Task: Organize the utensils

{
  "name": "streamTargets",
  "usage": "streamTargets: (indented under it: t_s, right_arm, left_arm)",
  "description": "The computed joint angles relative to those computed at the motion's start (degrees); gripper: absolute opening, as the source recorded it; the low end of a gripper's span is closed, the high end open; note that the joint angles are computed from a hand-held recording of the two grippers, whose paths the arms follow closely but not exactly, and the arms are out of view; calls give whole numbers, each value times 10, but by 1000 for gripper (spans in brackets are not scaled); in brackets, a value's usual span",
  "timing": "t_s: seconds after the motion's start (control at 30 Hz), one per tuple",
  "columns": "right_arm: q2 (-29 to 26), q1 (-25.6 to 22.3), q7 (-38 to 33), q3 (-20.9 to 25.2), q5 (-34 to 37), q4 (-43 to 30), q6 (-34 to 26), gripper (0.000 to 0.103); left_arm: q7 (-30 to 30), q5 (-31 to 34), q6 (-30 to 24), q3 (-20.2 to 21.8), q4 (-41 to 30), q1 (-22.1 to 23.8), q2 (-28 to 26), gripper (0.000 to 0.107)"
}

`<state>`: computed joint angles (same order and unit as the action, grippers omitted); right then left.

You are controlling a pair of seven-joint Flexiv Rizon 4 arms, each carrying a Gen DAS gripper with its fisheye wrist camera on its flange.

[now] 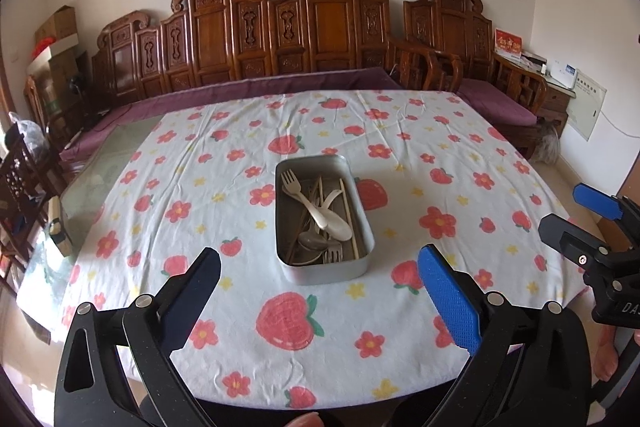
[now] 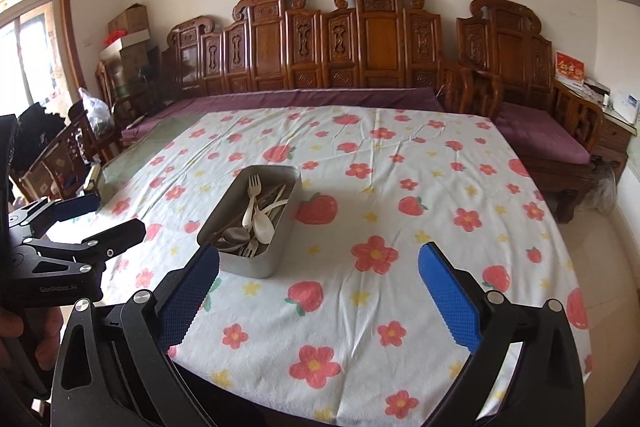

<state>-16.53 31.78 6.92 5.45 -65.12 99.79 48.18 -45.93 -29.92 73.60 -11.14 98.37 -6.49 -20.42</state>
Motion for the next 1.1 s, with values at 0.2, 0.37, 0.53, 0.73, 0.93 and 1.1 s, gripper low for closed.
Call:
streamTargets:
  t_s: [0.2, 0.37, 0.53, 0.73, 0.93, 1.1]
  right_arm:
    - [34, 3, 33, 7, -44, 10, -28, 100]
    - [51, 5, 38, 20, -75, 4, -63, 100]
    - [65, 5, 44, 30, -100, 2, -86, 100]
    - [81, 7, 50, 43, -125, 2, -112, 100]
    - [91, 6, 52, 52, -135, 5, -125, 100]
    - [91, 4, 51, 54, -134, 4, -124, 100]
  left_arm:
    - [44, -69, 17, -30, 23, 11, 33, 95]
    - [109, -157, 43, -46, 38, 6, 62, 95]
    - [129, -191, 68, -33, 41, -18, 78, 95]
    - [167, -245, 88, -29, 48, -35, 96, 95]
    - [203, -300, 109, -23, 53, -53, 106, 95]
    - [203, -303, 115, -15, 53, -62, 105, 95]
